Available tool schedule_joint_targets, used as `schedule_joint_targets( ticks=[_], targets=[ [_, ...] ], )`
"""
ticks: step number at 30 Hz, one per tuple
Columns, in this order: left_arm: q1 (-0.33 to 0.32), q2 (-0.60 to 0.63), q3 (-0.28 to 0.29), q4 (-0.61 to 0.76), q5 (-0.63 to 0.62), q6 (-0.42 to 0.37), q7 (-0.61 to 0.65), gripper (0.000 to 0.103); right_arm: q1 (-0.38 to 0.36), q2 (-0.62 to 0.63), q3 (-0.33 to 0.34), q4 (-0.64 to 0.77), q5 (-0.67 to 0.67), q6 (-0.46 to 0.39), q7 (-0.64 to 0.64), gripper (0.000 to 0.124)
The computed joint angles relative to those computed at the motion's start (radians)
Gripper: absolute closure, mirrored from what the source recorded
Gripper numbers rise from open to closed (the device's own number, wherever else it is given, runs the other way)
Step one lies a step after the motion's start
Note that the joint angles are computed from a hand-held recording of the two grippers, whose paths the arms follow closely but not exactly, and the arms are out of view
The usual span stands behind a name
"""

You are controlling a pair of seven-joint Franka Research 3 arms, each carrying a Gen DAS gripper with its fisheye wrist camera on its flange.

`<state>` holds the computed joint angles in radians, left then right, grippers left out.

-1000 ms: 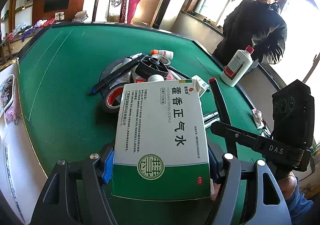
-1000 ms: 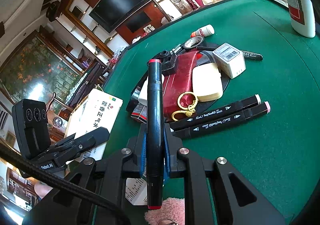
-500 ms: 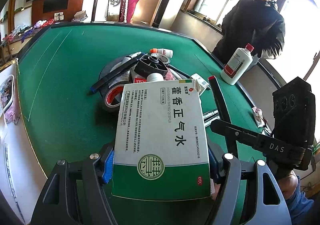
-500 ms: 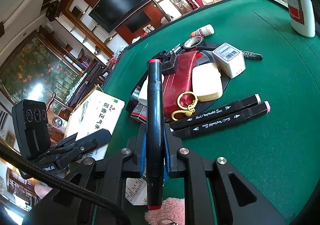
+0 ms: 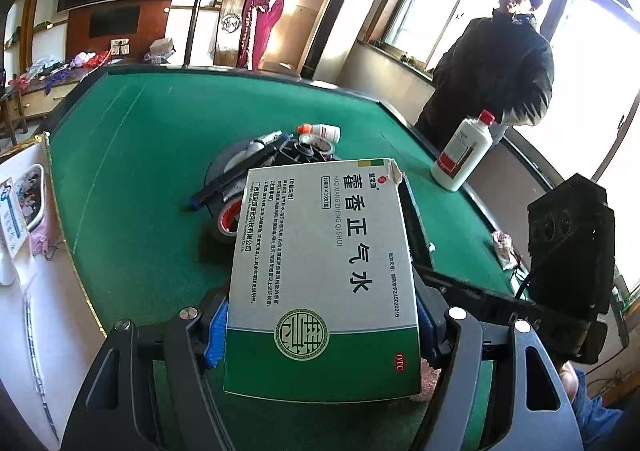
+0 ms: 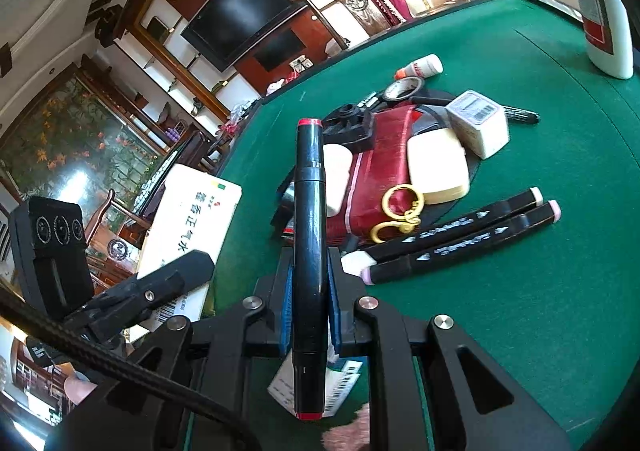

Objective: Organize objects
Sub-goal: 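Lift the green-white box and black marker off the table with both grippers, then lower the green-white box and black marker into the white tray and open both grippers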

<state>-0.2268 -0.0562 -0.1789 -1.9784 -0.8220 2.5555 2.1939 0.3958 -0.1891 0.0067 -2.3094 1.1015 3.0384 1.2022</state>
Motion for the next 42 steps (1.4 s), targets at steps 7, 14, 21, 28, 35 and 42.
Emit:
schedule_joint_targets(
  ticks=[7,14,21,28,35,42],
  targets=[
    [0.006,-0.014,0.012,-0.014,-0.045,0.007,0.008,0.037,0.016,0.026,0.011,0.032,0.023,0.002,-0.010,0.112],
    [0.013,-0.065,0.031,-0.072,-0.095,0.035,0.023,0.037,0.015,0.055,0.039,0.070,0.018,0.001,0.001,0.112],
    [-0.002,-0.146,0.077,-0.159,-0.115,0.072,0.026,0.037,0.014,0.088,0.061,0.102,-0.039,-0.014,0.054,0.112],
    [-0.012,-0.212,0.133,-0.224,-0.121,0.101,0.022,0.037,0.020,0.119,0.086,0.145,-0.092,-0.025,0.080,0.112],
    [0.005,-0.238,0.185,-0.261,-0.130,0.118,0.014,0.037,0.020,0.173,0.113,0.214,-0.226,-0.061,0.158,0.111],
    [0.057,-0.237,0.220,-0.280,-0.080,0.139,-0.040,0.037,0.018,0.266,0.134,0.331,-0.415,-0.148,0.275,0.111]
  ],
)
